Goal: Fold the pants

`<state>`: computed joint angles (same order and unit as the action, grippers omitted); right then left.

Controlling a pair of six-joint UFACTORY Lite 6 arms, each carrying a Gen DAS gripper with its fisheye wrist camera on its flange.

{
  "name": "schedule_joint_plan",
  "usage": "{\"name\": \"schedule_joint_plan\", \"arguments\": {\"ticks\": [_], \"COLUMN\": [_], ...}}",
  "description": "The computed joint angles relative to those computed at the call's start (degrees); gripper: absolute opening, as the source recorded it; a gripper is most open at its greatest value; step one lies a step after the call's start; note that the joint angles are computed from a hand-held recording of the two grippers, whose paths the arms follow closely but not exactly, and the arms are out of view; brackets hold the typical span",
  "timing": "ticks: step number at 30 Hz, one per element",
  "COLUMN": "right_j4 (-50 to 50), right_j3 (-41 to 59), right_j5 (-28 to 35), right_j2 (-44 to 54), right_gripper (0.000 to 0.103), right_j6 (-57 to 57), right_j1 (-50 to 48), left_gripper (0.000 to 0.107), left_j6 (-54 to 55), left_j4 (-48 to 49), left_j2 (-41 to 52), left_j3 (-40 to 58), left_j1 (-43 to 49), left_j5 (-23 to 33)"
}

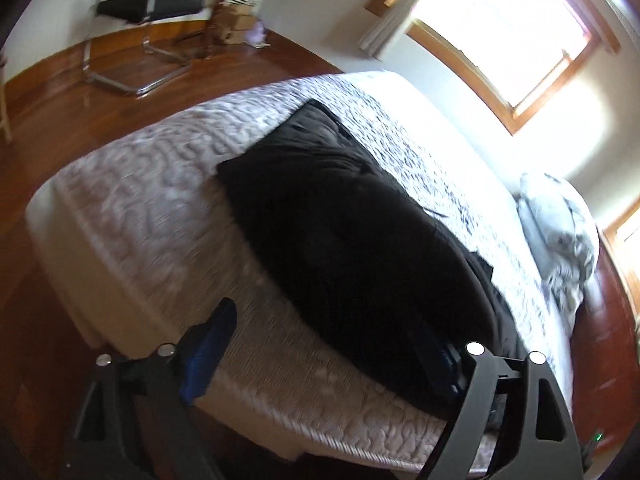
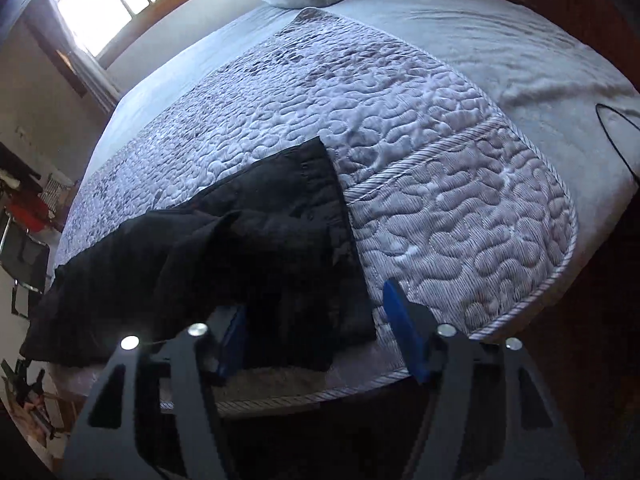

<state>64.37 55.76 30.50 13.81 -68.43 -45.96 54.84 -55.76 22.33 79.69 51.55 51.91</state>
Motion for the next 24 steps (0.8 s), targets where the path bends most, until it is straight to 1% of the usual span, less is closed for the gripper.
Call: {"name": "schedule_joint_plan", "arguments": {"ticks": [2,3,4,6,8,10,12,14,15,16,17,18,19,21,23,24], "right_j4": [-0.5,-0.4,-0.6,-1.0,-0.7,-1.3,-1.4,-1.9,-2.3,-2.7,-2.9,-3.0,-2.8,-1.8,-0.8,0.1], "right_j3": [-0.2,-0.6,-0.6,-0.3,-0.5,-1.0,-2.0,-3.5,-4.4,-5.4,-5.8,-6.1,-6.1,-5.9,-5.9,-6.2], "right_j5": [1.6,1.9,2.2,3.2,3.7,4.1,4.3,4.0,3.5,3.0,2.8,2.9,3.6,4.5,5.2,6.1], "right_j2": [-1.2,-2.3,-2.8,-3.8,-4.6,-5.6,-6.9,-8.6,-9.5,-10.6,-11.0,-11.3,-11.1,-10.6,-10.8,-11.1], "right_gripper": [0.076,0.076,0.076,0.076,0.076,0.076,0.076,0.076,0.076,0.076,0.076,0.076,0.076,0.076,0.076,0.076], "right_j6": [1.6,1.6,2.0,3.1,3.3,3.7,3.3,2.7,2.3,1.8,1.6,1.5,1.5,1.4,1.6,1.1], "right_j1": [-1.9,-2.7,-3.4,-4.9,-6.0,-7.0,-7.6,-7.9,-8.1,-8.3,-8.5,-8.7,-9.1,-9.5,-9.5,-9.7], "left_gripper": [0.087,0.088,0.093,0.098,0.098,0.098,0.096,0.076,0.055,0.041,0.034,0.024,0.019,0.015,0.014,0.014], "left_j6": [-0.6,-0.3,0.3,0.5,-2.3,-9.2,-15.2,-18.1,-17.4,-17.4,-18.3,-19.7,-20.3,-22.5,-22.1,-22.5], "left_j4": [-1.3,-2.4,-5.1,-7.9,-8.6,-4.6,-1.2,-2.1,-4.8,-5.4,-4.7,-2.9,-2.1,-0.9,-1.5,0.0], "left_j2": [-2.1,-2.7,-3.8,-5.4,-4.6,-1.0,3.4,8.2,10.5,11.4,12.1,13.2,13.7,16.3,16.2,16.6], "left_j3": [-1.5,-2.0,-2.9,-4.5,-2.9,0.8,4.7,8.0,9.6,10.6,12.0,14.7,16.2,22.2,26.3,29.2], "left_j1": [2.1,3.0,4.4,5.2,3.0,-0.5,-3.2,-4.4,-4.7,-5.1,-6.1,-7.9,-8.9,-10.8,-11.9,-12.9], "left_j5": [2.2,3.6,6.1,7.3,7.5,3.8,2.3,2.8,4.4,4.9,4.4,3.2,2.5,2.1,2.3,1.3]}}
